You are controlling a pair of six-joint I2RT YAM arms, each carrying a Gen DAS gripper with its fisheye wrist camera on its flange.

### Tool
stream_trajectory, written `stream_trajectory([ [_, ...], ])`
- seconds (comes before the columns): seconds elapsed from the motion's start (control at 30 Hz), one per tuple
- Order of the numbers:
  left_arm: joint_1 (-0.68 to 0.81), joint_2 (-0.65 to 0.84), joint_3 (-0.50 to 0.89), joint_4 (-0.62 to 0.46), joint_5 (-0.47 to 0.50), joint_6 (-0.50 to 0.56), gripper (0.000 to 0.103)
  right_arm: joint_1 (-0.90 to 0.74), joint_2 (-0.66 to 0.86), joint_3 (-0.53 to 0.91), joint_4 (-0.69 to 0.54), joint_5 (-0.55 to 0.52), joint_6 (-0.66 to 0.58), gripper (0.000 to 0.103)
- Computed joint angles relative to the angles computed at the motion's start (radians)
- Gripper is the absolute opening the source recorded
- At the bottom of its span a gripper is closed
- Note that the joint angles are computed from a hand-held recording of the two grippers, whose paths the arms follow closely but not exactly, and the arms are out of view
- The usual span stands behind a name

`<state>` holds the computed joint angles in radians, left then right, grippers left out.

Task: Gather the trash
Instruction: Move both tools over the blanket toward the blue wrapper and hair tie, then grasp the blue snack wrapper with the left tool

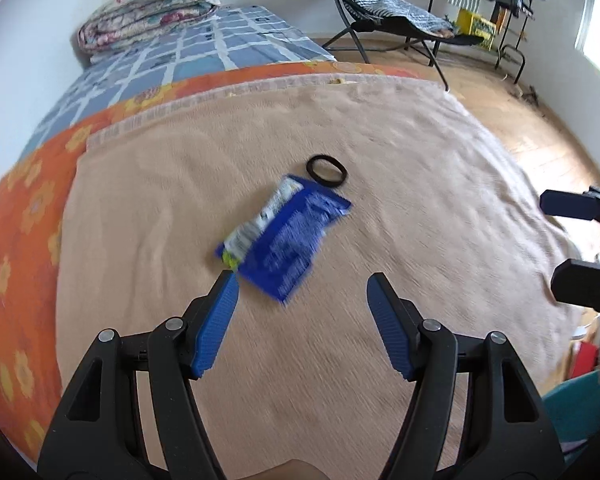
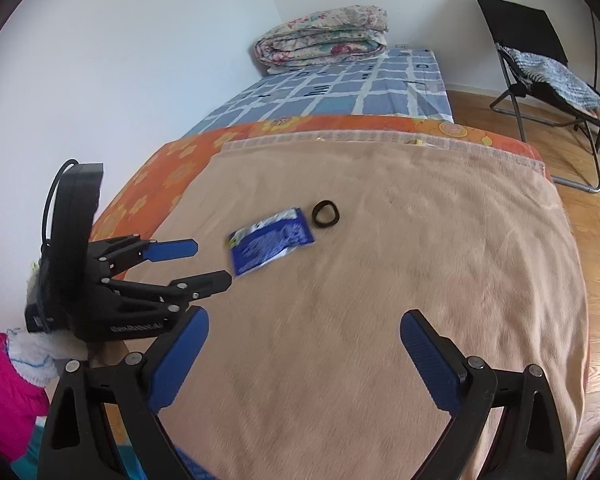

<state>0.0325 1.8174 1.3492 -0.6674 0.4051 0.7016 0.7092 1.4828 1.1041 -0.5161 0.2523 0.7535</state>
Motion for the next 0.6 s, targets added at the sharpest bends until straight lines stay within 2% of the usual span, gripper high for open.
stream_trajectory([
  [0.27, -0.078, 0.099, 0.04, 0.071, -0.076, 0.026, 0.069, -0.129, 0.089, -0.003, 0.101, -0.123, -0.037, 0.088],
  [0.4, -0.096, 0.135, 0.054, 0.109, -0.114, 0.026, 0.069, -0.176, 0.125, -0.013, 0.156, -0.182, -0.032, 0.079],
  [0.6, -0.099, 0.22, 0.134, 0.085, -0.098, 0.001, 0.069, -0.212, 0.196, 0.014, 0.21, -0.217, -0.035, 0.074],
])
